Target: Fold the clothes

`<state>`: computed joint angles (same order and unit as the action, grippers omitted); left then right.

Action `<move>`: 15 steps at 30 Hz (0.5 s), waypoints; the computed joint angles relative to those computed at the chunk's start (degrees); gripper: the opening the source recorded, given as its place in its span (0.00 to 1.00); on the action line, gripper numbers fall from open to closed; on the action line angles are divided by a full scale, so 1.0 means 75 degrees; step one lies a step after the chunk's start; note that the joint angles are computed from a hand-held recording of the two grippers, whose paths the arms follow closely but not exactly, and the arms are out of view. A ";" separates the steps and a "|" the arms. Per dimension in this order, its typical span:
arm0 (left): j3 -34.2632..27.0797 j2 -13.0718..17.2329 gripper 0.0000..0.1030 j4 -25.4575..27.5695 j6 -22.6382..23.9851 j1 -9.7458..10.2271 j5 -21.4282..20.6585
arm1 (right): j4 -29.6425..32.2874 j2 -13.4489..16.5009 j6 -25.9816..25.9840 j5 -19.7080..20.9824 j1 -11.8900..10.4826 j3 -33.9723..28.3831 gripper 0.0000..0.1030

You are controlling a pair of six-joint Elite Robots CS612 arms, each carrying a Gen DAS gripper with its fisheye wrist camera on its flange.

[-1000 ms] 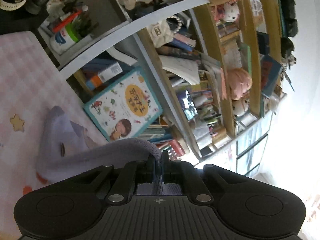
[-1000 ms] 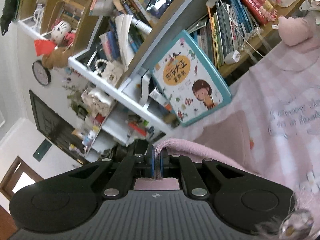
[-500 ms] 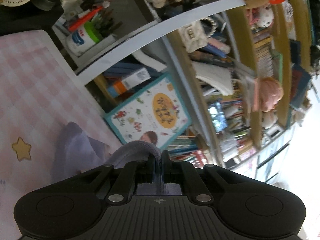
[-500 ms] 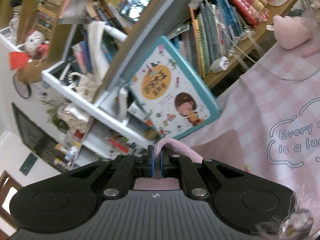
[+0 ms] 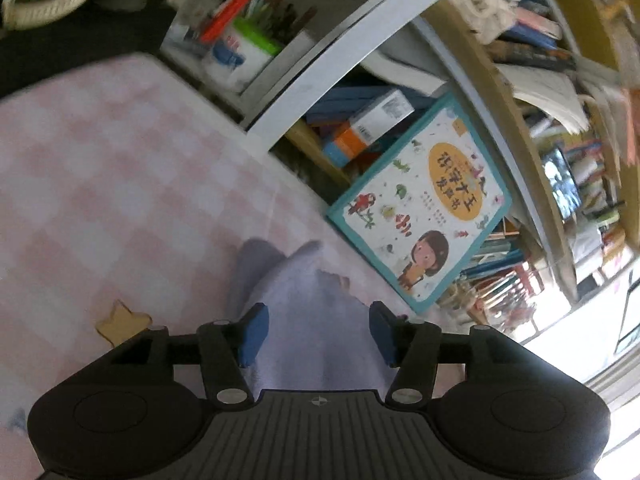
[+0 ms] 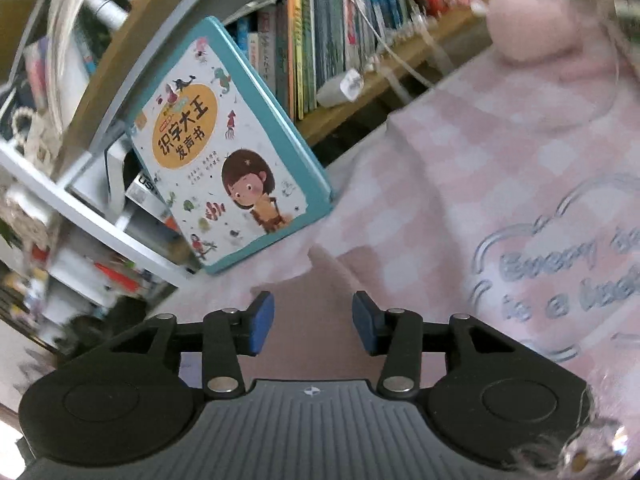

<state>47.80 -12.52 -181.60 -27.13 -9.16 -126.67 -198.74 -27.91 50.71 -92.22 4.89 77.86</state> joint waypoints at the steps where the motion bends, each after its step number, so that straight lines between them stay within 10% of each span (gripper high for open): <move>1: 0.0122 -0.0053 0.54 -0.0194 0.0197 0.0001 0.0073 | -0.0002 -0.0033 -0.0253 -0.0188 0.0035 0.0042 0.47; 8: 0.1271 -0.0662 0.52 -0.0512 0.2361 -0.0114 0.0709 | 0.0549 -0.0291 -0.2992 -0.1349 0.0405 0.0339 0.50; 12: 0.1589 -0.0824 0.50 -0.0219 0.2880 -0.0196 0.1029 | 0.0769 -0.0299 -0.3247 -0.1214 0.0471 0.0461 0.50; 15: 0.1642 -0.0888 0.30 0.0361 0.3143 -0.0227 0.1126 | 0.1155 -0.0276 -0.2945 -0.0935 0.0445 0.0462 0.40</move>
